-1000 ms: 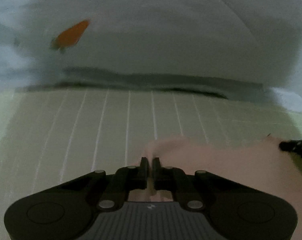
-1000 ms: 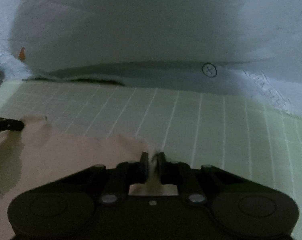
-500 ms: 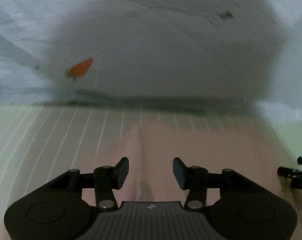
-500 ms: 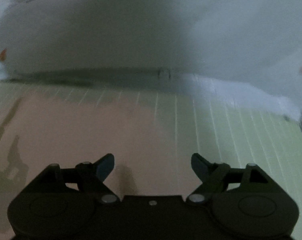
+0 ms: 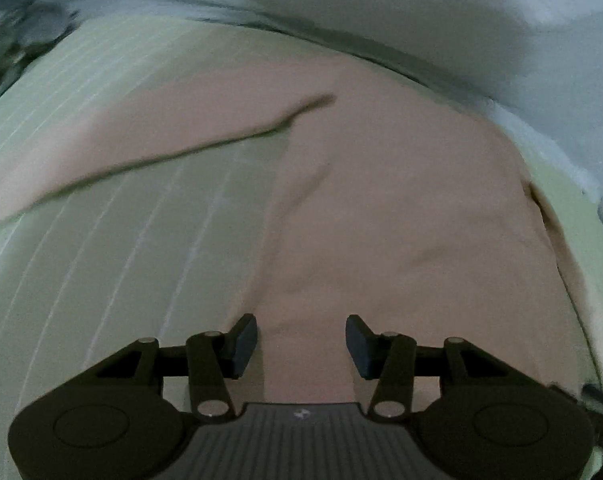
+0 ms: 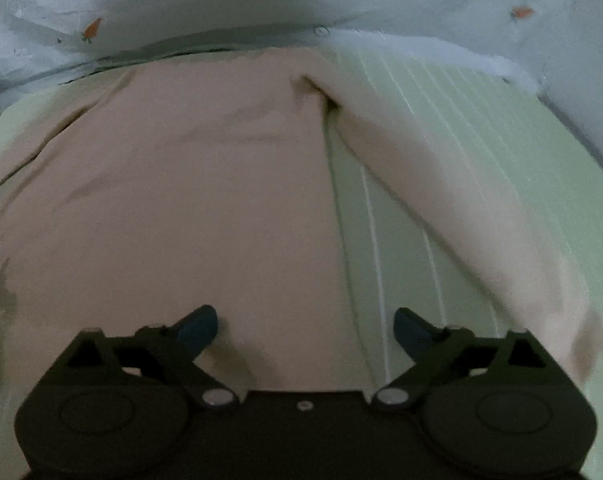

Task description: Fold clothes

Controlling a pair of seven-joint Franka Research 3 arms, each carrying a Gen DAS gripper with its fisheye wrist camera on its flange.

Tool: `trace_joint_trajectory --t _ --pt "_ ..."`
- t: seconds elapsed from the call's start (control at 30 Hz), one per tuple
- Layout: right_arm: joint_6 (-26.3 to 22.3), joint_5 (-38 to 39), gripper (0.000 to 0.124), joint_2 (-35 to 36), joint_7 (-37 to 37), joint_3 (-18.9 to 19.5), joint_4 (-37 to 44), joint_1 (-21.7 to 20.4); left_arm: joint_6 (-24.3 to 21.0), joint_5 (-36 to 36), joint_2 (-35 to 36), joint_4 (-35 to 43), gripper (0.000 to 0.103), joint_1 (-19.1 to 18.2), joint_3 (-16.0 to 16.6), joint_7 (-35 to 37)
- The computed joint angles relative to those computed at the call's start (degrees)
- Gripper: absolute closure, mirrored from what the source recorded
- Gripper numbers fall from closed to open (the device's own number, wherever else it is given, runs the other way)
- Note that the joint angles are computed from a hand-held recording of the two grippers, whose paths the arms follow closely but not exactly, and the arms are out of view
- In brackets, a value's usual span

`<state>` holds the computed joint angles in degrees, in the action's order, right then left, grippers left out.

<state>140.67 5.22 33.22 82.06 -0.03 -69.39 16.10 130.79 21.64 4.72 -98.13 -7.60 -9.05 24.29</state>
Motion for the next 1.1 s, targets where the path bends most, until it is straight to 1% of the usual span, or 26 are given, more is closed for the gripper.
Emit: trace_joint_trajectory --t 0.07,0.1,0.13,0.17,0.23,0.27,0.3,0.37,0.43,0.47,0.53,0.67,0.77,0.87,0.93,0.97,1.0,1.03,1.07,1.1 --pt "-0.8 0.5 0.021 -1.3 1.0 -0.1 -1.6 -0.2 -1.1 1.0 -2.9 -2.7 0.050 -0.2 -0.1 -2.9" --pt "-1.5 0.3 0.021 -1.7 1.4 -0.3 -2.1 -0.2 -1.8 1.8 -4.6 -4.4 0.048 -0.3 -0.2 -4.2" --pt "-1.9 0.0 0.021 -2.2 2.2 -0.5 -2.6 0.0 -2.3 2.3 -6.5 -6.2 0.044 -0.2 -0.4 -5.3" --pt "-2.3 -0.3 0.021 -2.5 3.2 -0.8 -2.9 0.2 -2.8 2.7 -8.0 -7.7 0.041 0.1 -0.4 -6.5" --pt "-2.6 -1.8 0.021 -2.7 6.2 -1.7 -3.3 1.2 -4.1 2.2 -11.2 -10.3 0.040 1.3 0.0 -8.8" --pt "-2.9 -2.6 0.021 -3.2 8.0 -2.1 -3.8 1.7 -4.4 1.5 -12.8 -11.9 0.038 1.9 0.2 -10.2" --pt "-2.9 -3.7 0.021 -4.0 9.9 -2.6 -4.9 2.3 -4.0 1.0 -14.5 -13.7 0.037 2.8 0.6 -11.8" --pt "-0.9 -7.7 0.021 -7.7 14.7 -4.1 -10.0 4.2 -2.5 0.3 -17.3 -17.0 0.036 4.8 1.6 -14.9" --pt "5.3 -14.1 0.021 -11.2 20.0 -5.8 -15.9 6.6 -1.8 0.8 -19.8 -19.4 0.033 6.9 2.1 -16.5" --pt "7.0 -15.7 0.021 -12.0 20.5 -5.4 -17.0 6.8 -2.0 1.3 -20.7 -20.2 0.029 7.8 2.3 -16.9" --pt "8.0 -17.1 0.021 -12.5 20.7 -4.3 -17.6 6.7 -2.5 2.3 -21.7 -21.2 0.028 9.6 2.7 -16.5" --pt "5.4 -19.5 0.021 -12.0 22.6 -3.3 -16.6 8.0 -2.9 1.6 -22.3 -22.2 0.028 12.3 4.3 -15.5" --pt "3.9 -21.4 0.021 -10.9 24.6 -3.0 -15.1 9.4 0.2 0.4 -22.3 -23.0 0.028 14.0 5.8 -14.1" --pt "2.8 -23.3 0.021 -8.8 27.5 -3.6 -12.0 10.7 2.4 -2.0 -19.8 -21.8 0.028 15.0 7.4 -9.1" --pt "1.9 -24.7 0.021 -7.2 30.8 -4.5 -9.7 11.7 3.8 -2.9 -18.2 -21.2 0.028 15.8 7.8 -6.5" --pt "1.5 -25.0 0.021 -6.9 31.7 -4.6 -9.2 12.0 4.8 -2.5 -17.7 -21.1 0.031 16.3 7.7 -5.8" --pt "1.1 -25.3 0.021 -6.7 32.3 -4.7 -8.7 12.2 6.7 -2.8 -17.4 -21.3 0.037 16.5 7.9 -4.7" --pt "0.7 -25.5 0.021 -6.7 32.3 -4.6 -8.6 12.2 8.9 -4.0 -17.2 -21.8 0.054 16.5 8.3 -3.3" --pt "0.4 -25.7 0.021 -6.6 32.3 -4.5 -8.4 12.2 9.9 -5.5 -16.9 -21.9 0.080 16.6 8.5 -2.3" --pt "0.0 -25.9 0.021 -6.6 32.3 -4.5 -8.3 12.2 10.4 -7.1 -16.5 -21.8 0.097 16.5 8.7 -1.3"
